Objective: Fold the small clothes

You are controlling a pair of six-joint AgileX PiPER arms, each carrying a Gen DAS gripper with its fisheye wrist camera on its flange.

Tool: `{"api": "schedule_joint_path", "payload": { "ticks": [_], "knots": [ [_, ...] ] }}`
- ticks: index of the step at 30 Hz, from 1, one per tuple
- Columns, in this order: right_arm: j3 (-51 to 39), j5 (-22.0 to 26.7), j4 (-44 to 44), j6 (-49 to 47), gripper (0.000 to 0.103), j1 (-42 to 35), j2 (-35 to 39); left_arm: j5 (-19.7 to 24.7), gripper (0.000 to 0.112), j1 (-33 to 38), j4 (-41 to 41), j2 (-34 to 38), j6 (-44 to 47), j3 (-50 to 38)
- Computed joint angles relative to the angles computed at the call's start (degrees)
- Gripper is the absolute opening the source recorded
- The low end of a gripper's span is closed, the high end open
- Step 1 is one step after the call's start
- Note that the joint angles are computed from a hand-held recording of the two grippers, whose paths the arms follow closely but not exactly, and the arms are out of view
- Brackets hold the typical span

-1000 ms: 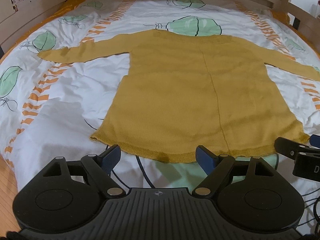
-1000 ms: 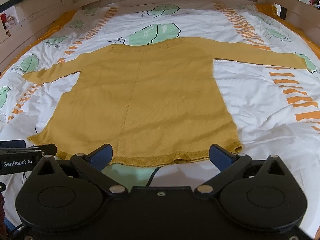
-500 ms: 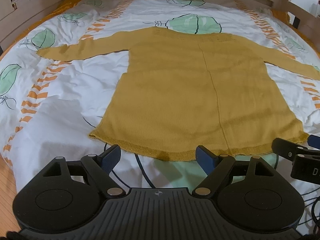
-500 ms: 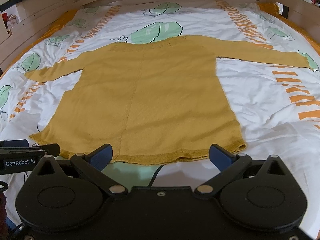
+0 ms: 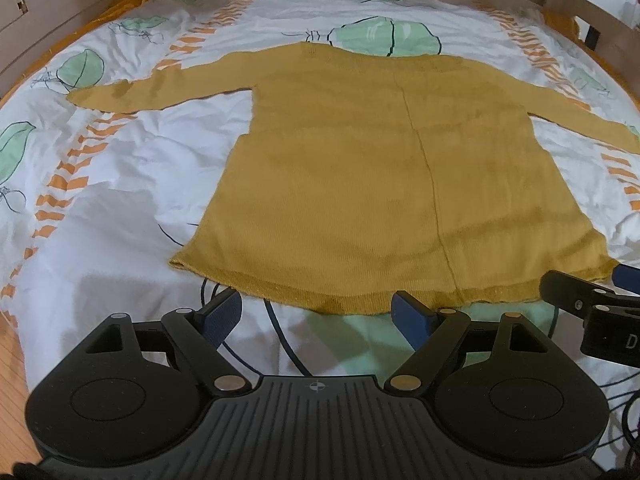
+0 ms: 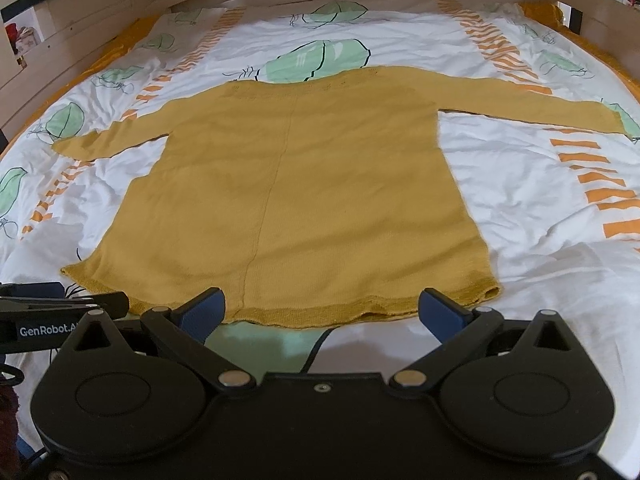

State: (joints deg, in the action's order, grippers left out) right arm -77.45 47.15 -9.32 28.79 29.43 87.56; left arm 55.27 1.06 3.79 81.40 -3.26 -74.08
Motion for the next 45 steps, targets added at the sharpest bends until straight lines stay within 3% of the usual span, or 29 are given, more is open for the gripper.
{"api": "schedule_joint_path", "payload": {
  "ticks": [18,28,34,38,45],
  "knots": [
    [-2.0,0.7,2.9,-3.8,0.102,-1.6,2.3,1.3,0.082,0.9,-1.3,2.7,0.7,-2.8],
    [-5.5,1.4,6.1,-9.3,0.102,-4.2,5.2,3.5,0.082,2.0,-2.6,7.7,2.1,-8.6],
    [-11.0,2.7,13.1,-16.7,0.102,-9.7,9.3,4.8,0.082,2.7,-4.2,13.6,3.6,-15.9],
    [-16.7,3.2,12.6,-20.4,0.102,-13.1,13.5,4.4,0.082,2.8,-4.4,19.2,3.8,-23.1],
    [-28.7,0.0,10.5,-25.5,0.102,-21.2,23.4,-2.1,0.082,1.3,-1.5,30.3,1.4,-35.6]
  ]
}}
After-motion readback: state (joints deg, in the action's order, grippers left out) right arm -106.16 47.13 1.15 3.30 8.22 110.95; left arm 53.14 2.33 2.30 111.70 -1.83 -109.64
